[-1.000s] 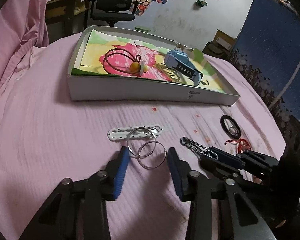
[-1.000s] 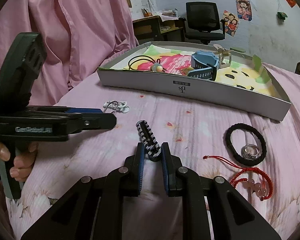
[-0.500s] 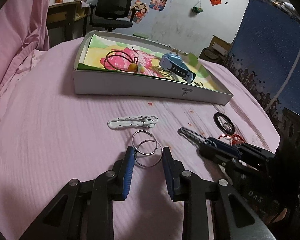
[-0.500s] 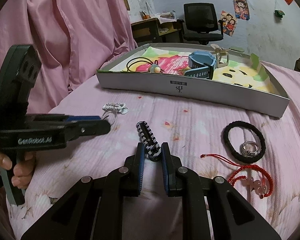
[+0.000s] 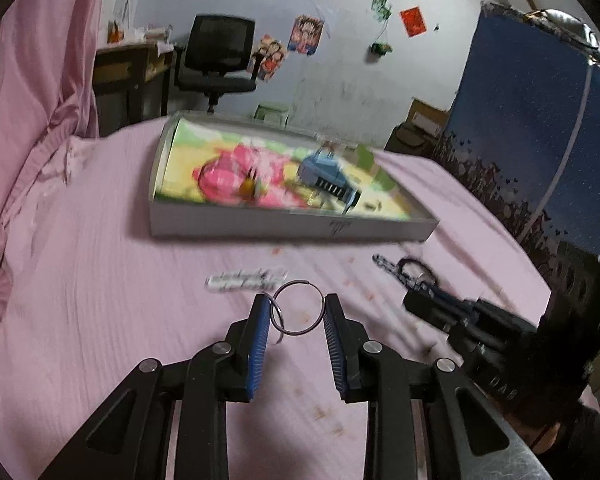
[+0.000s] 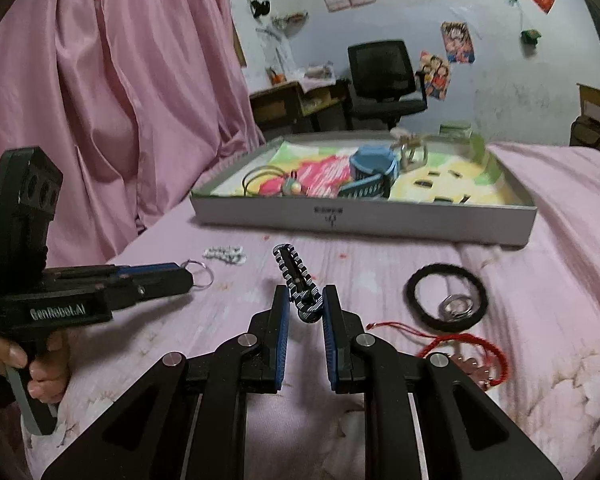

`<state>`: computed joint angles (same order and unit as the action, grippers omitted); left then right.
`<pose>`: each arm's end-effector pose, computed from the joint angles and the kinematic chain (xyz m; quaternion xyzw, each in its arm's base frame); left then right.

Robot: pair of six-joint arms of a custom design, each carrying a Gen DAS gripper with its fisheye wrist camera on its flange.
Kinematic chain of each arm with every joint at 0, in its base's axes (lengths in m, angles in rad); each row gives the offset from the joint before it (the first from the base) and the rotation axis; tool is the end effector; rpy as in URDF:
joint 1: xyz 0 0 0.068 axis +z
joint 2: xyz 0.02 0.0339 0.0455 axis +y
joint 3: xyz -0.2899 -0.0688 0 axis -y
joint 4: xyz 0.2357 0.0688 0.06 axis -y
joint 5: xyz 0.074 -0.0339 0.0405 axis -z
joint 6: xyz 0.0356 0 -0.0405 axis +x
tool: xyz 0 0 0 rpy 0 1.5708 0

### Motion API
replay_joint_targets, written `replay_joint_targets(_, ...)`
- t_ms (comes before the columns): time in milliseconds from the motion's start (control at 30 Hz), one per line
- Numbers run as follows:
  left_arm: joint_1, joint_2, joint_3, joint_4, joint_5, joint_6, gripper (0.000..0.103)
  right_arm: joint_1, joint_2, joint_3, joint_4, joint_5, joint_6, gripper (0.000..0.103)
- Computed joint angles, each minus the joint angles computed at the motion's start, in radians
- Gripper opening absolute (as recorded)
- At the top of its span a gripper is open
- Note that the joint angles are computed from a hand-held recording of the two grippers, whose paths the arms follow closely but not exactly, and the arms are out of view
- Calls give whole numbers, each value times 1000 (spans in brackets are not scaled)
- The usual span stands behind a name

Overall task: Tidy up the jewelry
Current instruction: 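Carry the bracelet and rings into the white tray and open both tools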

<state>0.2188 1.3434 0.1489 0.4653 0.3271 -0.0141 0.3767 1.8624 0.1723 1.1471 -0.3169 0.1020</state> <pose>0.1756 0.0273 0.1270 -0.0386 0.9022 -0.1067 0.4161 0.2072 0.0939 0.0943 -0.1946 0.8412 0.2486 0.4390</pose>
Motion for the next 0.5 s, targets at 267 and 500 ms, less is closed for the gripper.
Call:
replay_joint_targets(267,-85,-99,60,-53,-56,-12,26,-22,-1,-69,156,23,23,14)
replay_joint_targets(500,-130,-12,247,-144,-62,22,26,-97,-169,17,-49,16,64,14)
